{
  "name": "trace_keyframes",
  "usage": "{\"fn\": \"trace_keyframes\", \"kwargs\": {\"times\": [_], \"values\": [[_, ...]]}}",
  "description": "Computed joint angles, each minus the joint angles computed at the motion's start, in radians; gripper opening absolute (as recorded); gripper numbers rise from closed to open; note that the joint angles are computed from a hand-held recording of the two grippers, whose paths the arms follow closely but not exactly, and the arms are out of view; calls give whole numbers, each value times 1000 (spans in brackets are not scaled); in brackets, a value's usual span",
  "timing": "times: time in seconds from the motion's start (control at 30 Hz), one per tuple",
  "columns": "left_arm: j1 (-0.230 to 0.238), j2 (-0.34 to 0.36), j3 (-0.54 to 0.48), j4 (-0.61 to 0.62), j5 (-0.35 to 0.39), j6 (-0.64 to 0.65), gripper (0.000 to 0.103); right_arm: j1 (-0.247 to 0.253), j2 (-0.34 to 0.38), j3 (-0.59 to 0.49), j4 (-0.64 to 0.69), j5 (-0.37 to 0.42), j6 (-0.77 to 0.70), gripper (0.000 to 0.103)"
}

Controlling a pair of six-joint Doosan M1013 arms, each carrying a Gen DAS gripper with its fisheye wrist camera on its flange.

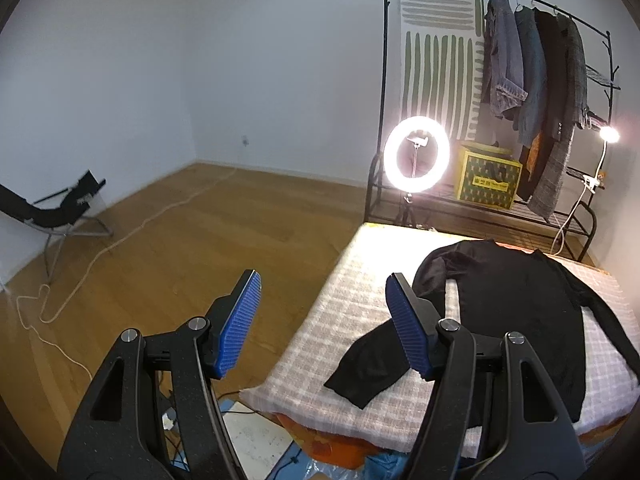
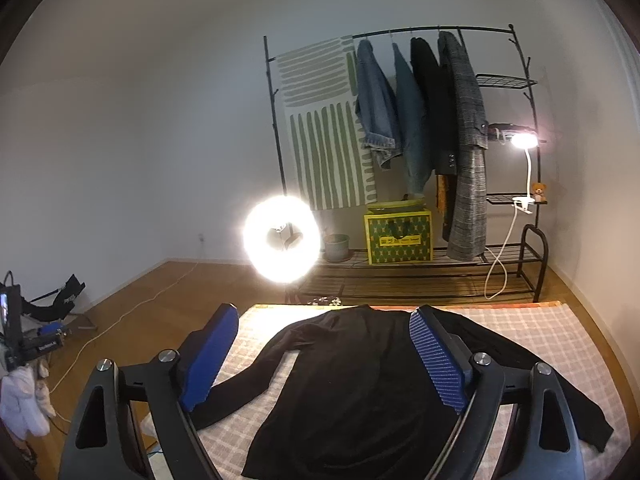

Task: Fold large clothes
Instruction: 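Move the left gripper down to the sweater sleeve nearest it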

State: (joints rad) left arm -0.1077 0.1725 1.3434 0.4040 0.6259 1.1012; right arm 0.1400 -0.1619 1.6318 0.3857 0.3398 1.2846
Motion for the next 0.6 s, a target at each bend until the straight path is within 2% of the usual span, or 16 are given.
{"fn": "trace_keyframes", "kwargs": {"times": [0.27,0.47,0.6], "values": [[-62,-35,61,192,-36,-109,67,15,71,-38,78,16,-61,85],[-70,-27,79,178,-70,-97,67,46,123,-69,60,41,-56,82],[-72,2,70,169,-73,-74,67,72,149,-71,-8,32,-35,82]]}}
